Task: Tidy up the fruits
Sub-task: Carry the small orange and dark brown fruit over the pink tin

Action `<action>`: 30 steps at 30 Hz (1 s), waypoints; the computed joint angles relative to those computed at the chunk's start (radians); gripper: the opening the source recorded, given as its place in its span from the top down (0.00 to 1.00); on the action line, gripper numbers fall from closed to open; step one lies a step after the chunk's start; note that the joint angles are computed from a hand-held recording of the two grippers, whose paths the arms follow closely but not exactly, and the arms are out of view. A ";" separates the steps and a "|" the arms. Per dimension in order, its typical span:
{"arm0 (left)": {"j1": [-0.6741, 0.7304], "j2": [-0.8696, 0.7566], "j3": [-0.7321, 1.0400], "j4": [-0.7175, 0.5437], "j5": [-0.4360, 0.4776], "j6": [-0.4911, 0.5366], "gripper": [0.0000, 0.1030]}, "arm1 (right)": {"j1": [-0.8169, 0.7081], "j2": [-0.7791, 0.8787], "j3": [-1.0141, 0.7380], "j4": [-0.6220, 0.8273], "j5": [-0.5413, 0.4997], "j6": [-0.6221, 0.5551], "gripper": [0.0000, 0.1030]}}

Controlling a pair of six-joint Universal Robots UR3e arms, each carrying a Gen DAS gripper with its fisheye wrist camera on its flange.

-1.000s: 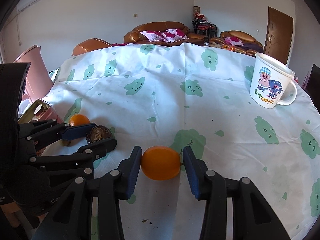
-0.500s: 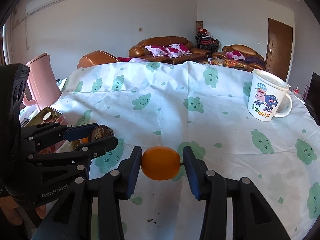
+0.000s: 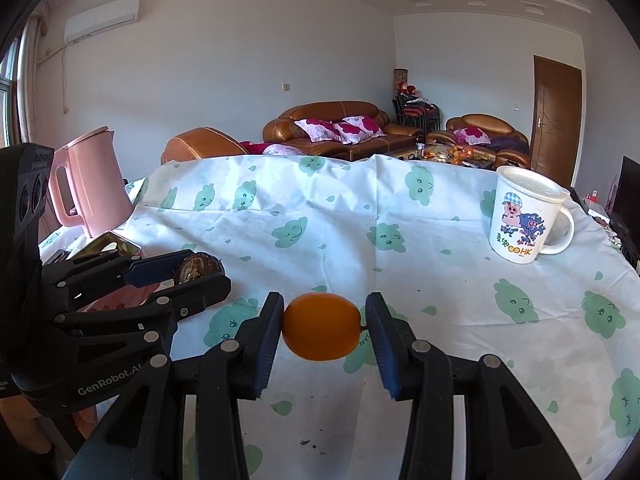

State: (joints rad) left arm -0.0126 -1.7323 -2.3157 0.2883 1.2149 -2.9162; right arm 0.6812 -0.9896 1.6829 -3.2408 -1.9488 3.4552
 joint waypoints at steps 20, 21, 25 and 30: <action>0.015 0.013 -0.099 0.206 0.003 -0.023 0.61 | 0.036 0.012 0.034 -0.136 -0.054 -0.036 0.57; 0.017 0.013 -0.105 0.218 0.000 -0.025 0.61 | 0.039 0.014 0.033 -0.144 -0.058 -0.039 0.57; 0.022 0.014 -0.122 0.252 -0.002 -0.029 0.61 | 0.052 0.022 0.037 -0.178 -0.084 -0.052 0.57; 0.031 0.026 -0.151 0.289 -0.010 -0.028 0.61 | 0.059 0.026 0.039 -0.201 -0.099 -0.062 0.57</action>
State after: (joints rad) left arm 0.0180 -1.7062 -2.4666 0.5777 1.2047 -2.9447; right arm 0.7407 -0.9633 1.7218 -3.4416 -2.0481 3.3933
